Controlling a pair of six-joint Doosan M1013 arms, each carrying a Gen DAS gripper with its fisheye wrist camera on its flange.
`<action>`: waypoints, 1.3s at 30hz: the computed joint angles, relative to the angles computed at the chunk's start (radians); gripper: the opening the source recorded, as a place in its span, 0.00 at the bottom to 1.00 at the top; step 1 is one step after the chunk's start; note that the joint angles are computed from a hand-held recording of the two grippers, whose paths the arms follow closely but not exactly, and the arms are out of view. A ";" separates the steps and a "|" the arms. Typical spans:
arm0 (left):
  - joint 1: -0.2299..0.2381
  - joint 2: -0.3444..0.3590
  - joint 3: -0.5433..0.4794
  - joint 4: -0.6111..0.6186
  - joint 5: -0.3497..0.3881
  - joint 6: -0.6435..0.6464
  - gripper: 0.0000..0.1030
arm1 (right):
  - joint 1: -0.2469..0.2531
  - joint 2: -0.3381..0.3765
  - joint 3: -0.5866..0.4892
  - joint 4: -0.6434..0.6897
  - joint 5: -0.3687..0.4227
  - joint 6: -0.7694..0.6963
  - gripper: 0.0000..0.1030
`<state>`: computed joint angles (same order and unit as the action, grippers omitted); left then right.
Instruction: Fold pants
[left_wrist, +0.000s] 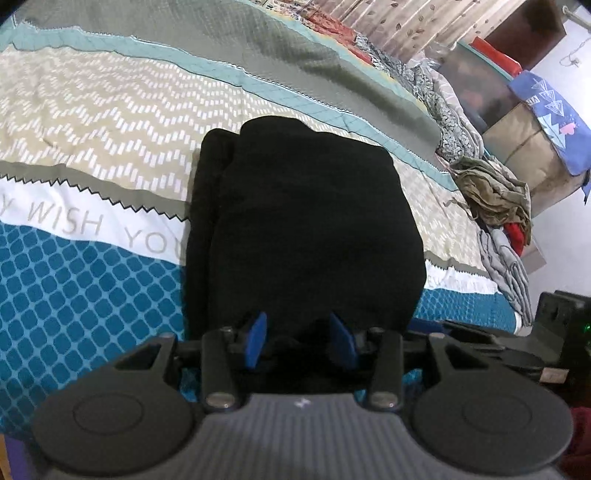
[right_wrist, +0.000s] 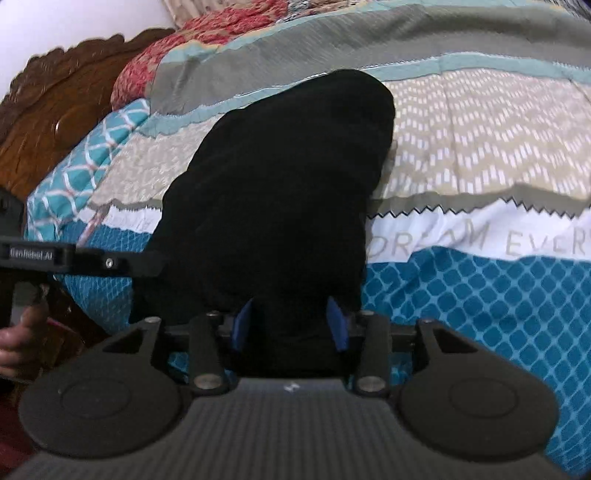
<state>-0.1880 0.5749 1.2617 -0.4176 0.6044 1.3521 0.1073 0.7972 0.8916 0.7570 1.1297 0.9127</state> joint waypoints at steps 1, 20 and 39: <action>0.000 0.000 0.000 0.000 0.000 0.000 0.38 | 0.002 -0.003 0.002 -0.007 -0.005 -0.006 0.45; 0.058 -0.014 0.002 -0.032 -0.091 -0.103 0.91 | -0.049 -0.018 0.021 0.164 -0.100 0.107 0.73; 0.079 0.070 -0.022 -0.413 0.023 0.118 0.99 | -0.061 0.130 -0.184 0.254 0.171 0.363 0.92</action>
